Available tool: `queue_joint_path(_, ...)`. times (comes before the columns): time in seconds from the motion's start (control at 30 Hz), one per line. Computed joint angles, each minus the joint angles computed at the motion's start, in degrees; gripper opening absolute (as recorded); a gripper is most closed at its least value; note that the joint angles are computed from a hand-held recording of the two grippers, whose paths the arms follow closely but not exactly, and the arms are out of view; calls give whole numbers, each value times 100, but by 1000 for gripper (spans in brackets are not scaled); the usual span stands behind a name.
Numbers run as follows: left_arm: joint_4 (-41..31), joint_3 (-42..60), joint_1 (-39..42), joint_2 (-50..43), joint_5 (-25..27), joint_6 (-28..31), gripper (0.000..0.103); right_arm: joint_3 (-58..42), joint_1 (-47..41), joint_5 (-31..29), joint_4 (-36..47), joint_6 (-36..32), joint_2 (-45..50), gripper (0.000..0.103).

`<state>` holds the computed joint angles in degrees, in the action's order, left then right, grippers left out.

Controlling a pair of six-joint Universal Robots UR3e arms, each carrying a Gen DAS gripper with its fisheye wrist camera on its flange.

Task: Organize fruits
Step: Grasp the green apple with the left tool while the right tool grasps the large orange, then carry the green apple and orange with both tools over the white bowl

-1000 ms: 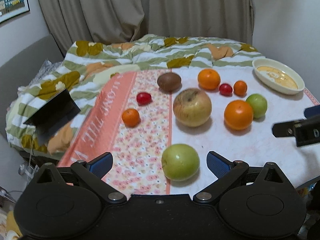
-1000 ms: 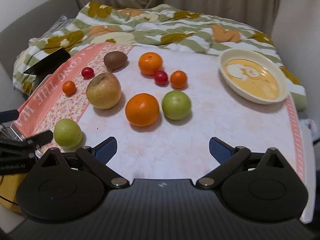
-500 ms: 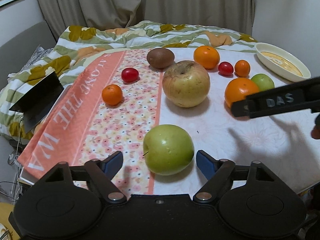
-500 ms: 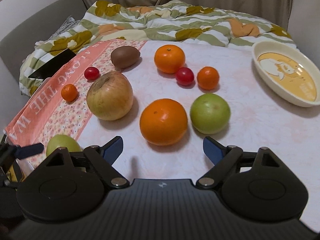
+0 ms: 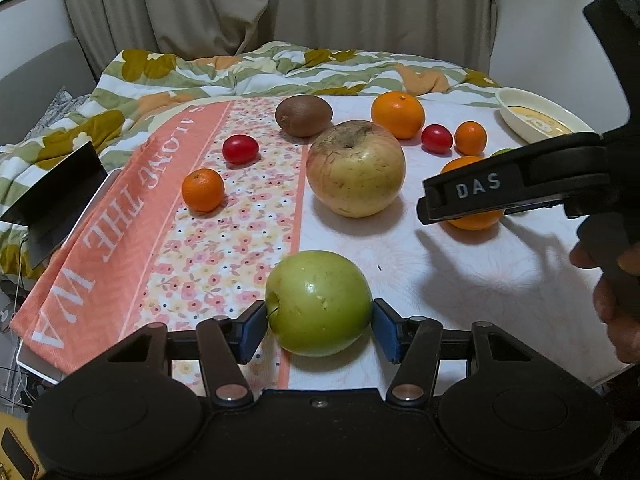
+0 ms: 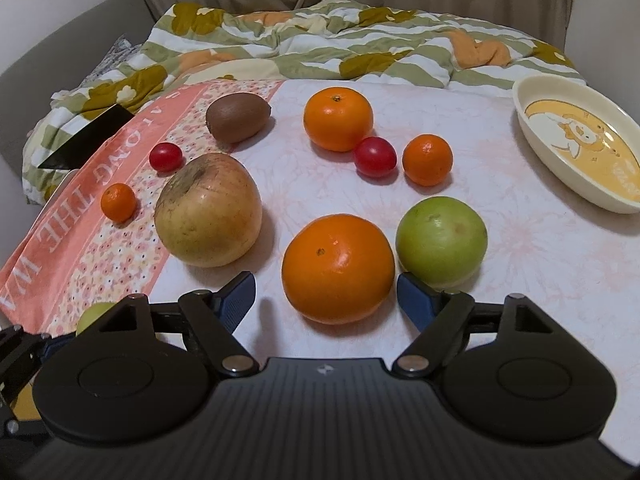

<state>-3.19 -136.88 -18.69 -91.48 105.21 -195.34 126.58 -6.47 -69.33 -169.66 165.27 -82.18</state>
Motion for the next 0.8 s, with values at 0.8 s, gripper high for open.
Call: queue_joint_path(0.8, -289, -406, 696, 1176, -685, 694, 61, 166, 246, -512, -178, 706, -515, 74)
